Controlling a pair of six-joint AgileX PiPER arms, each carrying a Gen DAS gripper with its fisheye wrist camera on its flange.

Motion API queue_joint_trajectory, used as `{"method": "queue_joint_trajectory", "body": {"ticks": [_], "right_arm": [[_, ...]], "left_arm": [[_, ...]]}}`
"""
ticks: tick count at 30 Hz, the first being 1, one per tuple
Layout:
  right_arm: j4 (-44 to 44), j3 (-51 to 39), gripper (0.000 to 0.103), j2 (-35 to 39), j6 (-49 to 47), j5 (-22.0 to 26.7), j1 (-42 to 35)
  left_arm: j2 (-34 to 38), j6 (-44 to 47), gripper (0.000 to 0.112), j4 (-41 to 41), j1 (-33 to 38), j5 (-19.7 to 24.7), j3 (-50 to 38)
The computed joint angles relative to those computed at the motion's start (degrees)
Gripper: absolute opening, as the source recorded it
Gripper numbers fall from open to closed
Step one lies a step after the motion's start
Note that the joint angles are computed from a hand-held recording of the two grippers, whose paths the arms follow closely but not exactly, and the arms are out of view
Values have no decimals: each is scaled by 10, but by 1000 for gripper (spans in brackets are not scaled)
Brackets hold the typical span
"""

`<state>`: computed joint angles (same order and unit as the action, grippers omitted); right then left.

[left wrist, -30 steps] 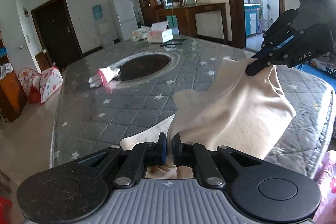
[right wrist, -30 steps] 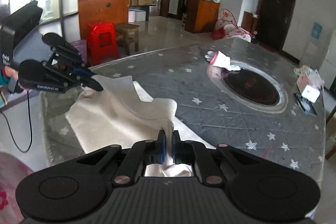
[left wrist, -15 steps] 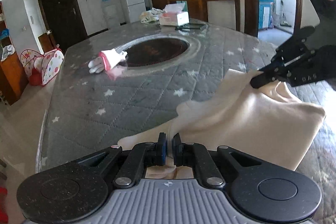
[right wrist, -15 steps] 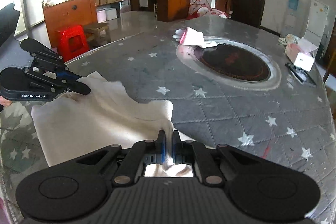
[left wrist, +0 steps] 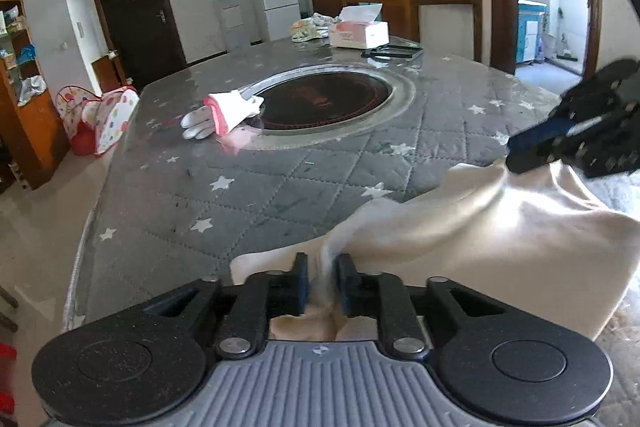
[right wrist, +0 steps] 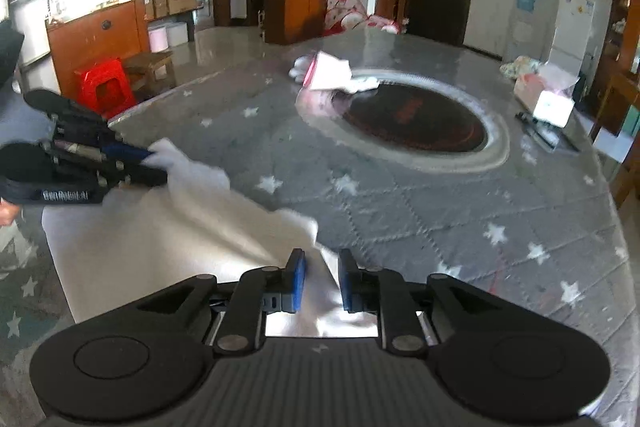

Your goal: Fold clothes

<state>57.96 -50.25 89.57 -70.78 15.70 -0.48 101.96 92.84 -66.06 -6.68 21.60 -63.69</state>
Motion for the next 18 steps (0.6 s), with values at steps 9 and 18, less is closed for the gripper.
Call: {"method": "queue_joint_trajectory", "body": {"ticks": [9, 18], "right_arm": [[-87, -97, 27, 80, 127, 60, 13], [-76, -103, 4, 93, 109, 40, 26]], "left_arm": [[-10, -23, 44, 5, 3, -14, 1], [-69, 153, 42, -153, 2, -16, 64]]}}
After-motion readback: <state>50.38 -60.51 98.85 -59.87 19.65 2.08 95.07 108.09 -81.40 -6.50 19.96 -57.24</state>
